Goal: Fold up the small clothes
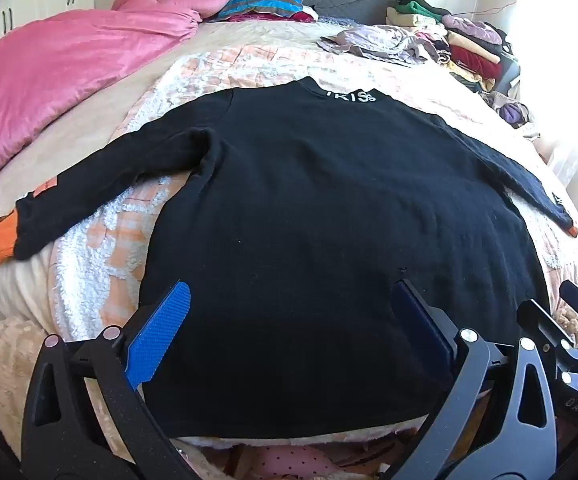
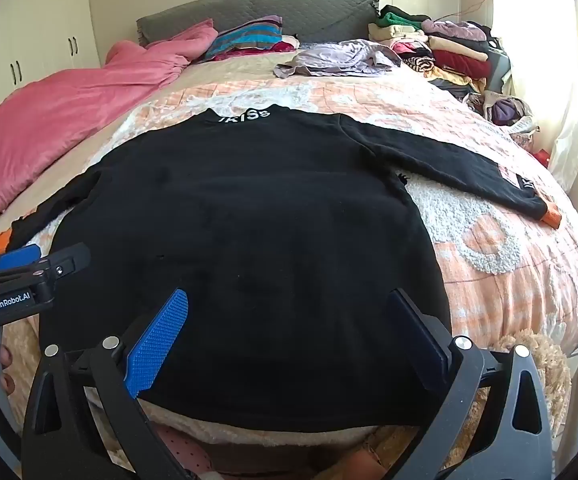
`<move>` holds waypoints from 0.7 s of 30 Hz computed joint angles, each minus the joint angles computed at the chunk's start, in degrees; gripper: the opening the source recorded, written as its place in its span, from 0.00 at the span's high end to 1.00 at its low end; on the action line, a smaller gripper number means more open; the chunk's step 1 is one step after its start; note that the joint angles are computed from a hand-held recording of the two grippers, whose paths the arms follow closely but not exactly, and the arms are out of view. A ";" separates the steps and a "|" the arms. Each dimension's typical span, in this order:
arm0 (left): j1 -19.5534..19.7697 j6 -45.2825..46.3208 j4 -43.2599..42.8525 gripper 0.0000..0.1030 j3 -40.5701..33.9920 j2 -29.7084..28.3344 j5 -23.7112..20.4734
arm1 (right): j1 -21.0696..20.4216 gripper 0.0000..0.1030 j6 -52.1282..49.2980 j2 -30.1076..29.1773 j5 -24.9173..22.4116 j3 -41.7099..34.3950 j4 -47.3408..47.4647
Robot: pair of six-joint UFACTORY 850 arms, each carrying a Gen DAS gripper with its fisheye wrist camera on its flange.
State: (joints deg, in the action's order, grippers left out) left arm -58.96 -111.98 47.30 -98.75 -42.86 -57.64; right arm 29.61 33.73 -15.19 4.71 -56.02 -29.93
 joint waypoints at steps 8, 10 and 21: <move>0.00 -0.58 0.39 0.08 0.28 0.09 -0.02 | 0.14 0.04 -7.93 0.15 0.26 0.27 7.87; 0.02 -0.75 0.56 0.08 0.44 0.14 -0.05 | -0.47 0.04 -4.25 0.18 0.61 0.41 3.84; -0.25 0.12 -0.14 0.08 -0.10 -0.03 -0.19 | 0.25 0.04 -14.51 0.60 0.61 0.73 14.53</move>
State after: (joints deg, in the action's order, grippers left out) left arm -59.20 -111.86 47.16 -98.85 -42.89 -57.83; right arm 29.86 19.23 -14.59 5.32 -55.29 -15.41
